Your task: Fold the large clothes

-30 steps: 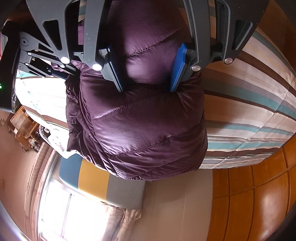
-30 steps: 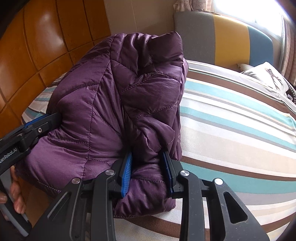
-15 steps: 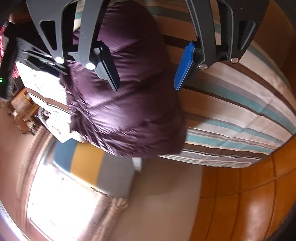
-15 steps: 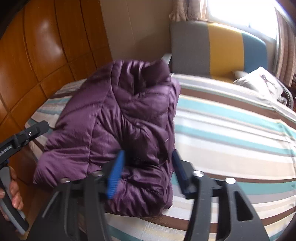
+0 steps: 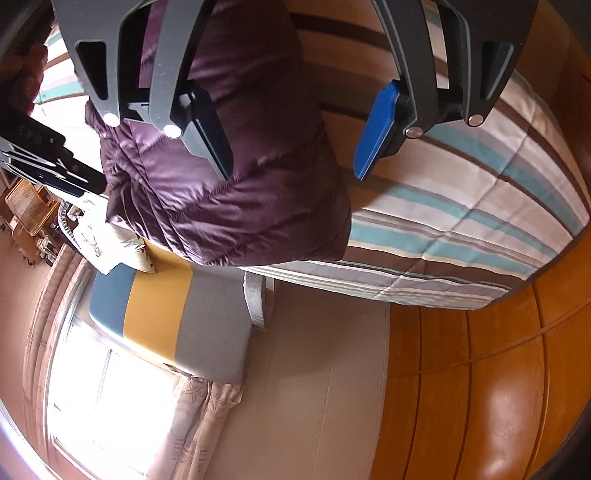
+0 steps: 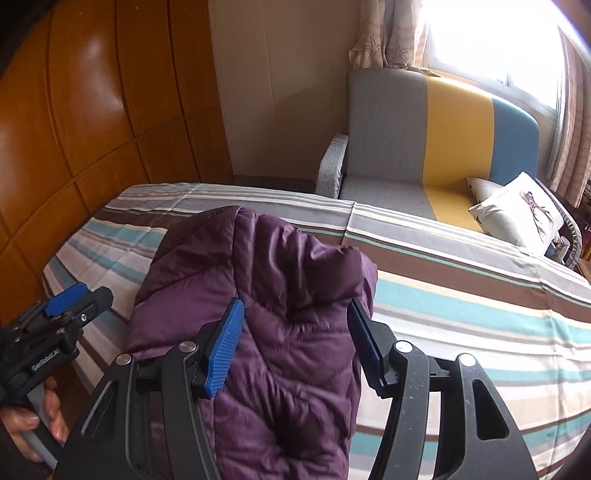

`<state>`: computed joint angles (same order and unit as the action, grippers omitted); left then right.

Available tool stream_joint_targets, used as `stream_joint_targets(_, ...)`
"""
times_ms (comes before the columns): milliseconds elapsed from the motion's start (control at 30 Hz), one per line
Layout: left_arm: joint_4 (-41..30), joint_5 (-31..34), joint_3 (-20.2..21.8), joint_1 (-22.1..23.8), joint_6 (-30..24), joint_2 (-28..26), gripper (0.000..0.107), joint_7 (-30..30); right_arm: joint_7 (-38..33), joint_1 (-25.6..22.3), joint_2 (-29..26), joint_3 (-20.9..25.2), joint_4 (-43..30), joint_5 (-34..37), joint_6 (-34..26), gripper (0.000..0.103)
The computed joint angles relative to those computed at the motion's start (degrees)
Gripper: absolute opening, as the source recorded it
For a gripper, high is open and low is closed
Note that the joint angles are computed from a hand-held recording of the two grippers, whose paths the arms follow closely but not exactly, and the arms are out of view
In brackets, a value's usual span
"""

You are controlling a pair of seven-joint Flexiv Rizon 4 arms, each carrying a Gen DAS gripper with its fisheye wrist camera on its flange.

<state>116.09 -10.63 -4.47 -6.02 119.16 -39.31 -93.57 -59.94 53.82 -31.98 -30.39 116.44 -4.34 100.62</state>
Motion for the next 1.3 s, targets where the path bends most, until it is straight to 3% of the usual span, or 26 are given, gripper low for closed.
stream_joint_targets(133,-3.9,0.0,-1.2,1.3,-3.7,-1.8,0.066,0.3,1.8,-5.6,-1.8,4.6,-4.9,-2.7,-4.8,0.055)
stream_joint_targets(367,-9.6,-1.5,-0.3,0.7,-8.8,-4.5,0.066,2.0,5.3,-13.1,-4.0,10.4,-9.7,-7.9,-8.9,0.051)
stream_joint_targets(533,-12.4,-2.8,0.9,-0.5,-12.7,-6.0,0.061,3.5,5.6,-19.5,-5.2,17.2,-12.6,-11.6,-13.6,0.051)
stream_joint_targets(733,-13.7,-3.6,2.6,-2.8,-13.4,-7.8,0.061,4.3,8.5,-21.3,-7.0,18.7,-13.0,-16.0,-15.2,0.051)
stream_joint_targets(833,-14.7,-4.3,3.2,-3.6,-13.7,-8.8,0.061,4.5,8.8,-24.2,-8.4,21.8,-14.1,-16.9,-16.1,0.051)
stream_joint_targets(1067,-15.4,-6.2,5.7,-6.3,-13.4,-9.7,0.061,4.3,11.7,-22.9,-9.3,19.6,-13.4,-18.9,-14.4,0.051)
stream_joint_targets(1200,-13.3,-7.0,7.2,-7.9,-11.8,-8.0,0.062,4.0,15.3,-17.9,-7.7,13.4,-9.9,-19.5,-10.5,0.057)
stream_joint_targets(1300,-11.2,-7.6,8.0,-9.1,-9.7,-6.6,0.07,4.1,16.6,-13.0,-6.1,7.7,-6.4,-18.5,-6.8,0.066)
